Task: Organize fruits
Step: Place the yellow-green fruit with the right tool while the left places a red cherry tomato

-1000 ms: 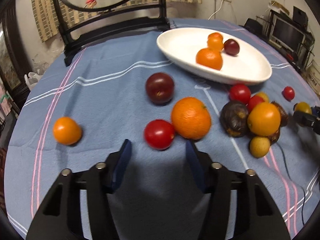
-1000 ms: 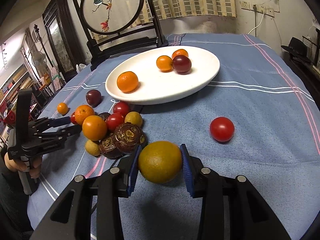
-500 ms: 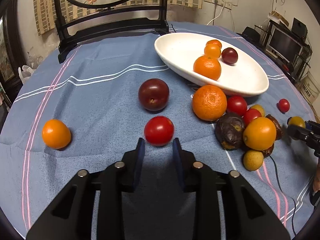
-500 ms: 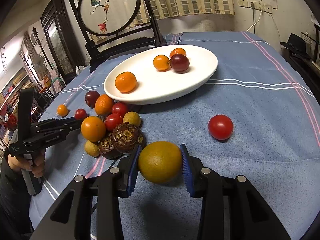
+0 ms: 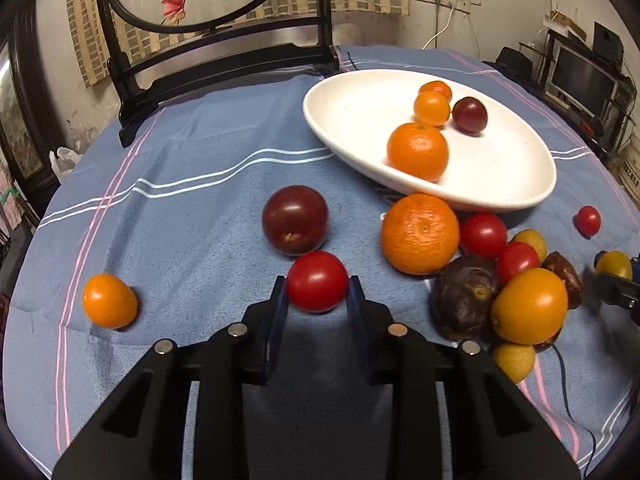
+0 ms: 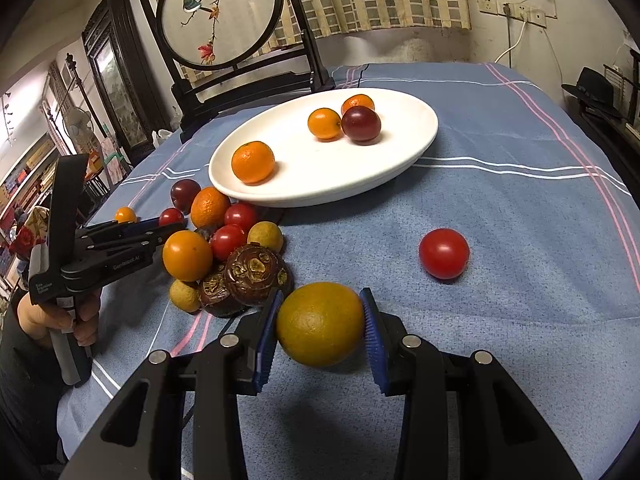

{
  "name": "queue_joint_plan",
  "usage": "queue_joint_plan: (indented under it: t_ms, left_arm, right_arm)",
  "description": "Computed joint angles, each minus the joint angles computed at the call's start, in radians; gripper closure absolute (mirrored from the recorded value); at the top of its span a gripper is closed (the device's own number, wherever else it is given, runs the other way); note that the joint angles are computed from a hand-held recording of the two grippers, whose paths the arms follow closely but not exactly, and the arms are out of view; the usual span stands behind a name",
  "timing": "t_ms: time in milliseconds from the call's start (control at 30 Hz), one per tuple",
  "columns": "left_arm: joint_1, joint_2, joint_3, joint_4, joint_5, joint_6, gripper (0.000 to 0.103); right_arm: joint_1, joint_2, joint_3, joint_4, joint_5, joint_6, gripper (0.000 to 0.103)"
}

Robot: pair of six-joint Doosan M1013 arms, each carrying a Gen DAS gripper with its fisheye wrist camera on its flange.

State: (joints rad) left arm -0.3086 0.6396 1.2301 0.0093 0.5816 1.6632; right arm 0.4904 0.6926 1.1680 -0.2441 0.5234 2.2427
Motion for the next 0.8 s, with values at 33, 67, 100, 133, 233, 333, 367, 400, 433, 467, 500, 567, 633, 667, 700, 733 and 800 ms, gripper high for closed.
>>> queue_joint_plan:
  t_ms: [33, 67, 100, 133, 233, 333, 367, 400, 433, 467, 500, 567, 633, 667, 700, 733, 800]
  left_arm:
    - [0.0, -0.007, 0.012, 0.007, -0.019, -0.008, 0.074]
    - [-0.001, -0.015, 0.023, 0.022, -0.035, -0.022, 0.074]
    - [-0.002, -0.022, 0.031, 0.026, -0.044, -0.03, 0.074]
    - [-0.001, -0.032, 0.04, 0.011, -0.053, -0.02, 0.074]
    - [-0.003, -0.056, 0.054, -0.058, -0.076, 0.063, 0.074]
    - [-0.012, -0.059, 0.022, -0.154, -0.061, 0.169, 0.074]
    - [-0.015, -0.052, -0.001, -0.192, -0.047, 0.198, 0.074]
    - [-0.019, -0.047, -0.017, -0.204, -0.038, 0.204, 0.074]
    - [-0.025, -0.033, -0.05, -0.213, -0.02, 0.203, 0.074]
    - [-0.031, -0.024, -0.068, -0.204, -0.015, 0.191, 0.074]
    - [-0.036, -0.013, -0.089, -0.187, -0.011, 0.174, 0.074]
    - [-0.045, 0.027, -0.158, -0.153, 0.03, 0.128, 0.074]
    - [-0.049, 0.064, -0.22, -0.116, 0.075, 0.07, 0.074]
    - [-0.05, 0.085, -0.251, -0.1, 0.096, 0.044, 0.074]
    - [-0.051, 0.099, -0.27, -0.088, 0.108, 0.026, 0.074]
    - [-0.05, 0.117, -0.297, -0.078, 0.125, 0.005, 0.074]
    - [-0.048, 0.143, -0.333, -0.077, 0.141, -0.014, 0.074]
  right_arm:
    - [0.0, 0.0, 0.0, 0.0, 0.0, 0.0, 0.064]
    - [0.0, -0.001, 0.002, -0.001, -0.003, 0.0, 0.064]
    - [0.0, -0.002, 0.003, -0.002, -0.005, 0.004, 0.064]
    - [0.0, -0.005, 0.006, -0.012, -0.007, 0.024, 0.064]
    - [0.006, -0.015, 0.003, -0.053, -0.023, 0.054, 0.064]
    - [0.009, -0.013, -0.037, -0.041, -0.032, 0.003, 0.064]
    - [0.014, -0.002, -0.071, -0.078, -0.011, 0.006, 0.064]
    - [0.015, 0.01, -0.102, -0.094, 0.007, 0.0, 0.064]
    - [0.014, 0.028, -0.143, -0.093, 0.027, -0.018, 0.064]
    - [0.013, 0.04, -0.168, -0.092, 0.041, -0.025, 0.064]
    - [0.011, 0.062, -0.208, -0.102, 0.073, -0.025, 0.064]
    - [0.013, 0.102, -0.277, -0.15, 0.133, -0.008, 0.064]
    - [0.008, 0.134, -0.321, -0.161, 0.161, -0.006, 0.064]
    - [0.005, 0.142, -0.329, -0.146, 0.164, -0.012, 0.063]
    - [0.001, 0.15, -0.339, -0.129, 0.169, -0.021, 0.063]
    - [-0.002, 0.157, -0.345, -0.112, 0.174, -0.034, 0.063]
    - [-0.007, 0.166, -0.353, -0.078, 0.179, -0.073, 0.063]
